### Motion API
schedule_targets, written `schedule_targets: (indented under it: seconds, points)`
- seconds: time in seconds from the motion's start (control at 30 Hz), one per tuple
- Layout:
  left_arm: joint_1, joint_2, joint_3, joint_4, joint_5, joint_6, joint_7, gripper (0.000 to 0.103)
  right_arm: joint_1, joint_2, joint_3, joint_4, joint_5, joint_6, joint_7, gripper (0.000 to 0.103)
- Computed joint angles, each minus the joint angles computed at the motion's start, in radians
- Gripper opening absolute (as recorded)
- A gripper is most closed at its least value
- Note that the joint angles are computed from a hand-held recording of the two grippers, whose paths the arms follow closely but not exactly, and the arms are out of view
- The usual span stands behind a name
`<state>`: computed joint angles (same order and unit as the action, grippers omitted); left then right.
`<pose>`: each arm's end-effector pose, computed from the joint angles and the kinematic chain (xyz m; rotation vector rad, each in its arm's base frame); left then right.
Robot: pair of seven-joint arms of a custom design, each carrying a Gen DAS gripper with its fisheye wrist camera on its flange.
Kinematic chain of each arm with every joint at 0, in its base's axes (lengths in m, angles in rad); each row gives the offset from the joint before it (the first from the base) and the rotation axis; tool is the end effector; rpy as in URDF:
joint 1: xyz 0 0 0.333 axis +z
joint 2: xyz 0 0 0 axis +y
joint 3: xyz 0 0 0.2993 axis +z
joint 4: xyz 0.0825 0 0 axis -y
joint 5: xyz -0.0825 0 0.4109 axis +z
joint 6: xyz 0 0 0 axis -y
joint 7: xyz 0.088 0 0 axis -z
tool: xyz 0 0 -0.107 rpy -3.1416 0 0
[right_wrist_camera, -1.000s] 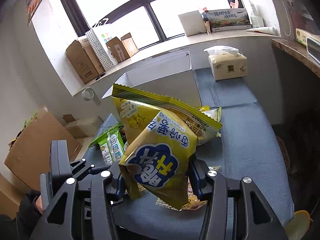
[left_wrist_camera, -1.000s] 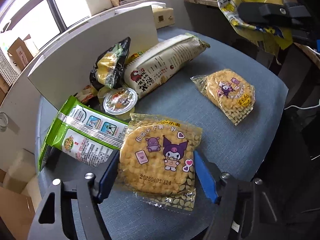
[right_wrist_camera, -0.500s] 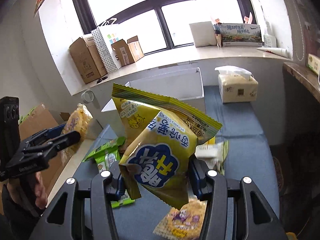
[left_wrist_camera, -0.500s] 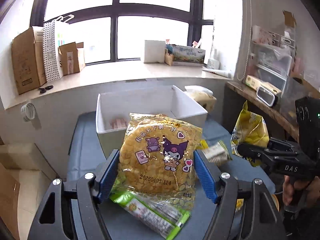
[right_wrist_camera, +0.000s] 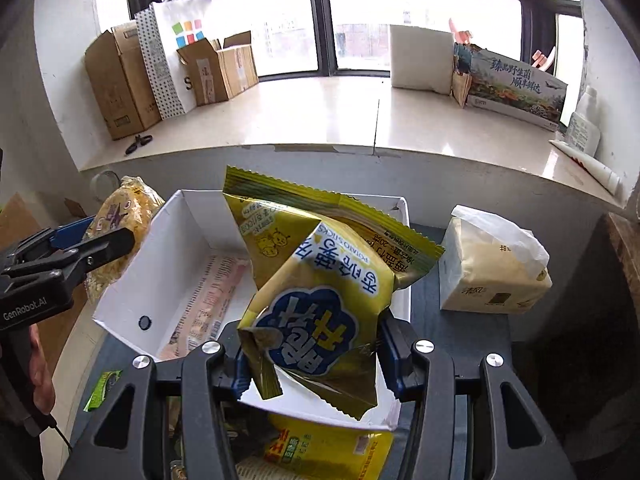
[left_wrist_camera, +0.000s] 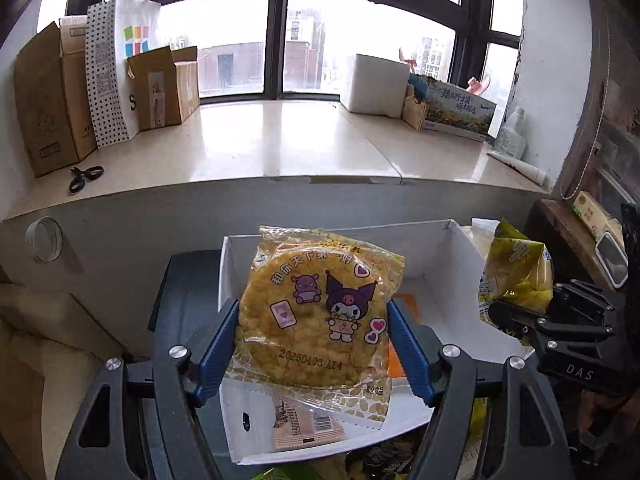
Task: Organize snacks
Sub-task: 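Carry the yellow bag into the box with right tool while left drops cookie pack, then grasp the second round cookie pack with the right tool while the left tool grasps a green snack pack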
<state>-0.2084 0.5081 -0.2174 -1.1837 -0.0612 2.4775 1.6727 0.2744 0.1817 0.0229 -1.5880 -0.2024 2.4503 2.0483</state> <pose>0.7206 -0.2754 0.5796 -1.4176 2.1959 -1.0090 0.6602 0.2008 0.5844 -1.7220 1.8498 -0.5567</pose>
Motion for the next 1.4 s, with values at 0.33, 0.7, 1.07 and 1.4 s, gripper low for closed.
schedule_targets:
  seconds: [0.33,0.7,1.07,1.4]
  points:
    - [0.007,0.027,0.000,-0.021,-0.018,-0.009,-0.007,0.103,-0.009,0.013,-0.012,-0.021,0.032,0.041,0.007,0.103]
    - [0.037,-0.146,-0.008,-0.241,-0.027,0.125,-0.015,0.103,-0.010,-0.156,-0.017,-0.231,-0.165,0.296,0.206,0.103]
    - [0.029,-0.656,0.018,-0.835,-0.606,0.378,0.443,0.103,-0.093,-0.582,0.211,-0.689,-0.118,0.332,0.347,0.103]
    - [-0.039,-0.972,0.092,-1.220,-0.573,0.410,0.352,0.103,0.000,-0.686,0.232,-0.891,-0.010,0.109,0.503,0.103]
